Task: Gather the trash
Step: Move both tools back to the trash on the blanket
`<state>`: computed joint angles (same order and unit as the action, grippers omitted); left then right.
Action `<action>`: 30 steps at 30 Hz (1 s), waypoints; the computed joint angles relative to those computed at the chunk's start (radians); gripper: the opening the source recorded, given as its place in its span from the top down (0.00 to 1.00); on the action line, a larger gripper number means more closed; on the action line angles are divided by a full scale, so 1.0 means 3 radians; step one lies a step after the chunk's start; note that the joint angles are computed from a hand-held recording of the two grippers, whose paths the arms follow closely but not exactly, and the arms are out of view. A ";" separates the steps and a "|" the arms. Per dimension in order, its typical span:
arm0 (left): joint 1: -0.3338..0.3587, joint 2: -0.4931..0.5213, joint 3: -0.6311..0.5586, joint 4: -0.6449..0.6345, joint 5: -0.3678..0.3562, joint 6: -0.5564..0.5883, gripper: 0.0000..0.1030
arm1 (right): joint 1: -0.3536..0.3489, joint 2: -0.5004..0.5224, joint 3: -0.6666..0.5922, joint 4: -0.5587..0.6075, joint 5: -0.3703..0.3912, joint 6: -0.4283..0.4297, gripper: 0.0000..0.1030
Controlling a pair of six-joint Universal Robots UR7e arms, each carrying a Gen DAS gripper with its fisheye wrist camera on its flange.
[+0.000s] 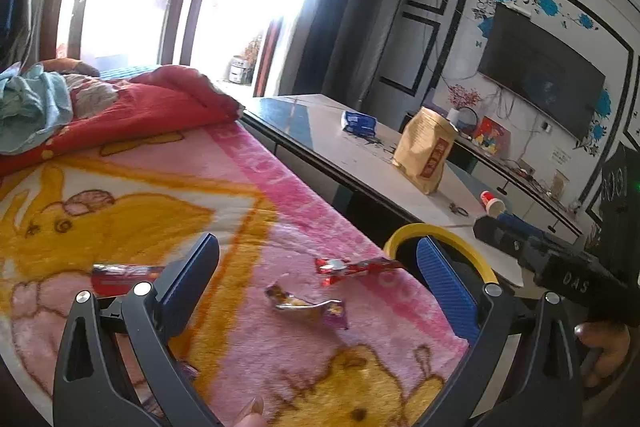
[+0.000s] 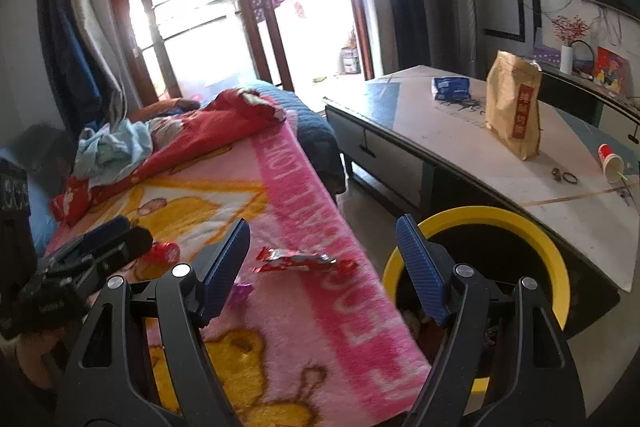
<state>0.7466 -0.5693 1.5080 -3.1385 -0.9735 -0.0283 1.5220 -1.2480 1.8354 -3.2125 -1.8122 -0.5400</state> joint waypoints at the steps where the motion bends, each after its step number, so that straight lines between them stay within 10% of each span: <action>1: 0.0006 -0.0009 0.0009 -0.0005 0.0007 -0.0003 0.06 | 0.0013 0.0015 0.0003 0.0013 -0.0009 -0.0017 0.35; 30: 0.0296 -0.0511 0.0572 0.0592 0.0190 -0.0057 0.07 | 0.0052 0.0536 -0.0290 0.0751 -0.0178 -0.0161 0.39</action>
<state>0.8354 -0.7227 1.6796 -2.9610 -0.9164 -0.0455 1.5375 -1.0873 1.7485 -2.9872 -1.8658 -0.5884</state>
